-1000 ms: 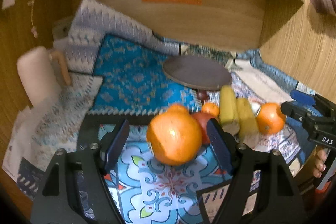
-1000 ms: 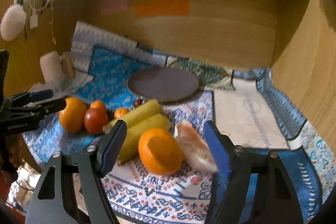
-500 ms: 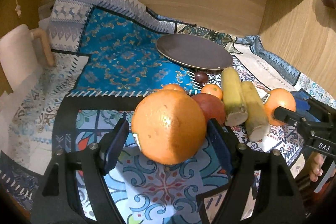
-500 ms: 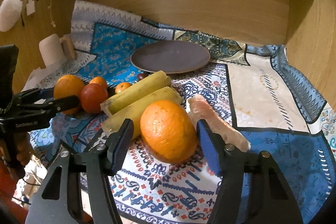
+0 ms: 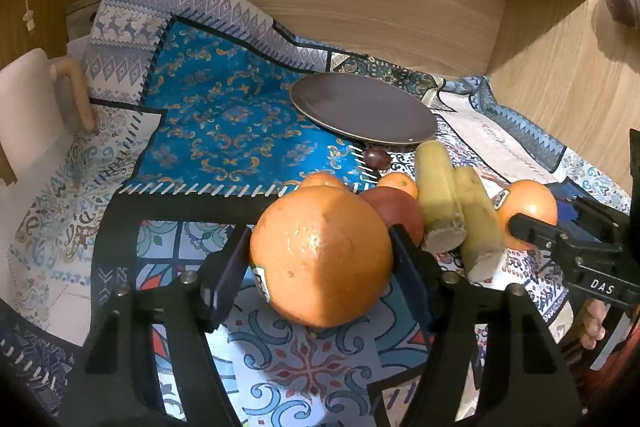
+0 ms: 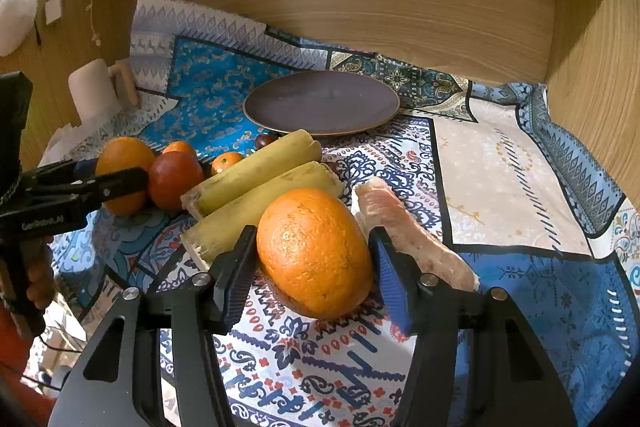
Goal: Organize fruits
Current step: 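Grasp a large orange with the left tool while the right tool grasps another orange, then carry both held oranges over the dark plate and lower them onto it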
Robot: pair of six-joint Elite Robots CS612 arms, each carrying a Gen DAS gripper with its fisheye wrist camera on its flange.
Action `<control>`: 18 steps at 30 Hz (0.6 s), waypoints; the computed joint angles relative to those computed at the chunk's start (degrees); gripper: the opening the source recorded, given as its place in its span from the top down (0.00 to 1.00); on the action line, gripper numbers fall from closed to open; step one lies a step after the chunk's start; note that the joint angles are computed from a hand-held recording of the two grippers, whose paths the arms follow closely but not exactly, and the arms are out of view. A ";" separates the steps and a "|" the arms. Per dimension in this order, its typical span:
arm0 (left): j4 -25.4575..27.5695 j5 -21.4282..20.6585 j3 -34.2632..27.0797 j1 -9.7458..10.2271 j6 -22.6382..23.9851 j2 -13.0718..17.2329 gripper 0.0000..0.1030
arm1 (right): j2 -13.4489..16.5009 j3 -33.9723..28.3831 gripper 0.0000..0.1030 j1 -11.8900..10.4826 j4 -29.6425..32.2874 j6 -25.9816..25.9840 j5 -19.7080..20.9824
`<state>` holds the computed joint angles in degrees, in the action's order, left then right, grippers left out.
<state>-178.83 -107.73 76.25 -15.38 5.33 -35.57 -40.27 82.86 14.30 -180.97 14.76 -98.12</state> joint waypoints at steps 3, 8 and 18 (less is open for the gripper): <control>-0.11 0.52 0.26 0.01 -0.06 -0.23 0.34 | -0.11 0.06 0.50 -0.13 -0.53 0.37 0.47; -0.85 1.32 0.85 0.23 -0.63 -0.64 0.34 | -0.50 0.42 0.50 -0.11 -2.92 -0.03 0.00; -4.83 2.49 0.31 0.43 -1.42 -1.37 0.34 | -1.05 0.07 0.50 -0.20 -6.25 -1.50 -2.95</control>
